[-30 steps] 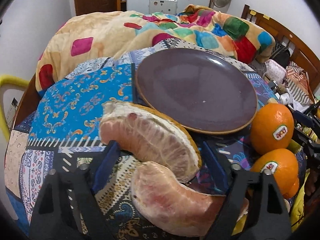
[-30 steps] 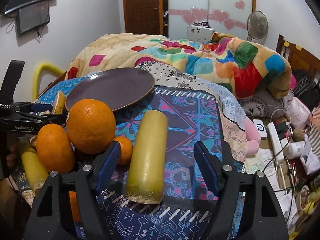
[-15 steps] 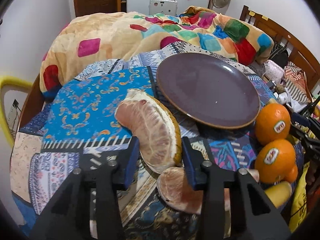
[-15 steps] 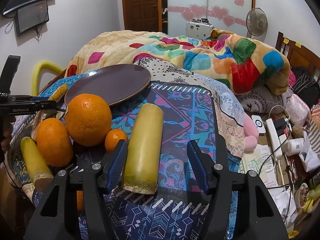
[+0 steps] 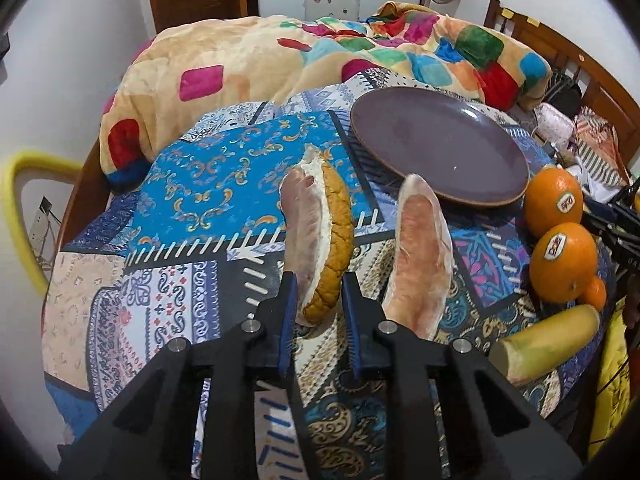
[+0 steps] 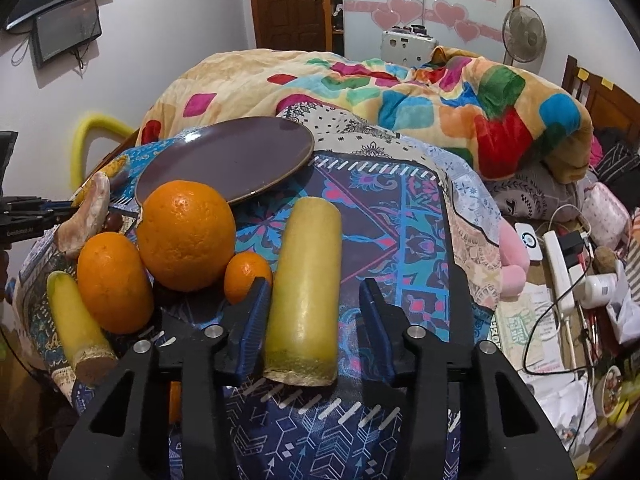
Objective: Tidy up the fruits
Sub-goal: 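Grasp a pomelo segment with left gripper while right gripper grasps yellow cylindrical fruit, then place pomelo segment on brown plate with left gripper while right places yellow fruit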
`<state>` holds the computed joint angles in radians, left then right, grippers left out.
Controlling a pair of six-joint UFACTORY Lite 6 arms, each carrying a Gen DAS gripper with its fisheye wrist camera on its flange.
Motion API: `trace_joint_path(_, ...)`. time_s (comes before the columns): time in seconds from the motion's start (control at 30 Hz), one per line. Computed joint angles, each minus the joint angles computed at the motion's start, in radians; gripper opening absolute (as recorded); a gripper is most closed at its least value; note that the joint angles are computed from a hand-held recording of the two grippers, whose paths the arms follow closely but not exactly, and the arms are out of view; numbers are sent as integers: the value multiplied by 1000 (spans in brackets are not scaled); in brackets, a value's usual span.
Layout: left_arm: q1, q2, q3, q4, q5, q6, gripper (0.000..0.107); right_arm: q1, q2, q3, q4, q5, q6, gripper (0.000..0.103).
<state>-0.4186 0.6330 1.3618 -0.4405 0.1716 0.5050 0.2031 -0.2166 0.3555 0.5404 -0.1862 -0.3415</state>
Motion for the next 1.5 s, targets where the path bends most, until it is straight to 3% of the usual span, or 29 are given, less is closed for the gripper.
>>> trace_joint_path(0.13,-3,3,8,132,11,-118,23,13,-27,-26,208,-5,-210,38)
trace_joint_path(0.2,-7,23,41,200,29,-191,25,-4,-43,-27,227,18,-232,38)
trace_joint_path(0.37,-15,121,180,295,89,-296,35,-40,-16,1,33,54,-57,38)
trace_joint_path(0.43,-20,157,236,302,108,-312,49,-42,1,13,10,56,-40,38)
trace_joint_path(0.57,-23,235,355,329,147,-351,52,-53,30,35,-82,59,35,38)
trace_joint_path(0.67,-22,312,464,354,199,-386,52,-72,65,64,-273,68,210,38)
trace_joint_path(0.73,-14,348,512,313,214,-357,52,-88,91,84,-417,70,341,38)
trace_joint_path(0.93,-7,406,595,249,222,-300,55,-103,176,140,-601,60,509,38)
trace_joint_path(1.17,-8,419,619,248,221,-298,50,-83,172,139,-351,43,280,35)
trace_joint_path(1.3,-8,379,555,261,183,-310,49,-70,126,122,-119,36,58,35)
trace_joint_path(1.5,-7,271,441,233,126,-289,49,-81,54,121,-9,53,-47,34)
